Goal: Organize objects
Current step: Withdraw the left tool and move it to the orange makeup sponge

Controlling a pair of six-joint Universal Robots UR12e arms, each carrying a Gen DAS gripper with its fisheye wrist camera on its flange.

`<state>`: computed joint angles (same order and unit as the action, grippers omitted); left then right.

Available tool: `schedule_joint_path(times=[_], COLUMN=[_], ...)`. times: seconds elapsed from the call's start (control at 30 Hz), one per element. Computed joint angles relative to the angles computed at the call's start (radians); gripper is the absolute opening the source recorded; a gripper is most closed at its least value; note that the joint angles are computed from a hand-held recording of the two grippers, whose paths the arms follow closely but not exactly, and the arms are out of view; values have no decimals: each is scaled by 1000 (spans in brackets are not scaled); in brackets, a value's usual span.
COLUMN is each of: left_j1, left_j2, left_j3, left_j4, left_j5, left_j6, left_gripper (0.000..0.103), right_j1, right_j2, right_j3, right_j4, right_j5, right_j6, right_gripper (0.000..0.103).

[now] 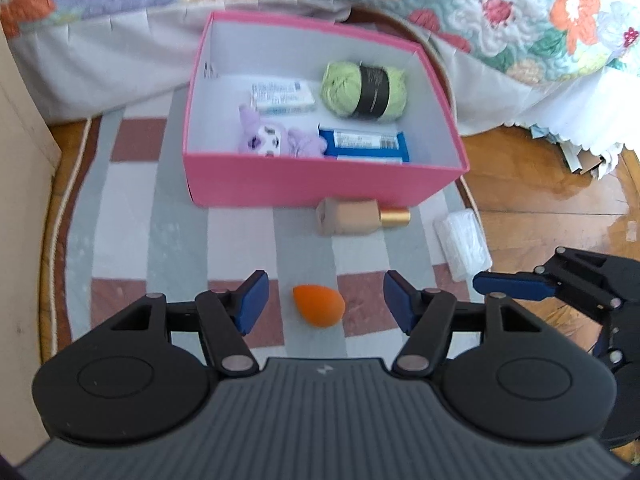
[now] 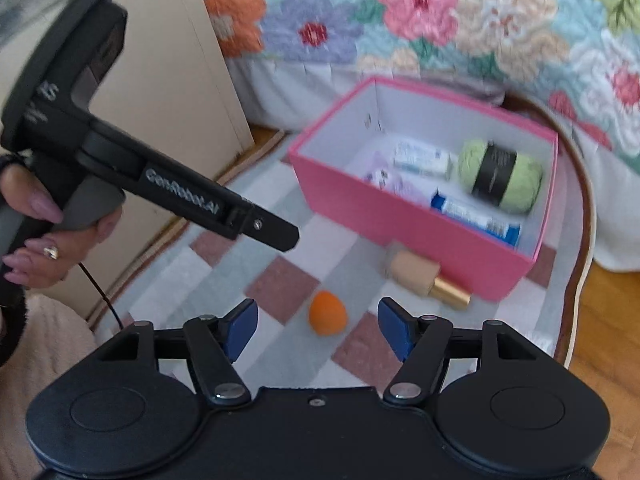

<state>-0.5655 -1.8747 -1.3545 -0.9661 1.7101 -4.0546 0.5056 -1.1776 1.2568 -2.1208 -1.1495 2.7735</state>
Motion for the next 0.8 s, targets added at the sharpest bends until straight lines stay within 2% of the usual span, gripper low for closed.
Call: schedule_joint_path(times=[0.2, 0.33, 0.4, 0.47, 0.57, 0.7, 0.8], left_j1=[-4, 1, 3, 7, 10, 10, 3], left_j2=[-10, -11, -11, -12, -11, -8, -10], left_j3=[-21, -52, -74, -87, -100, -125, -139], left_j4=[0, 44, 84, 88, 63, 79, 107], left_j5=[-41, -73, -80, -88, -88, -87, -57], left_j6=[-10, -11, -12, -25, -57, -69, -76], left_gripper=[64, 64, 64, 64, 64, 64, 64], right_j1=[9, 8, 8, 10, 15, 25, 27], right_j2=[11, 23, 36, 47, 54, 61, 60], right_j3=[16, 27, 25, 24, 30, 38, 70], right_j4=[16, 35, 47, 50, 39, 8, -80], right_j5=[-45, -20, -12, -15, -17, -38, -34], right_j6=[-28, -55, -50, -36, -23, -22, -5], right_gripper=[71, 73, 73, 73, 73, 73, 73])
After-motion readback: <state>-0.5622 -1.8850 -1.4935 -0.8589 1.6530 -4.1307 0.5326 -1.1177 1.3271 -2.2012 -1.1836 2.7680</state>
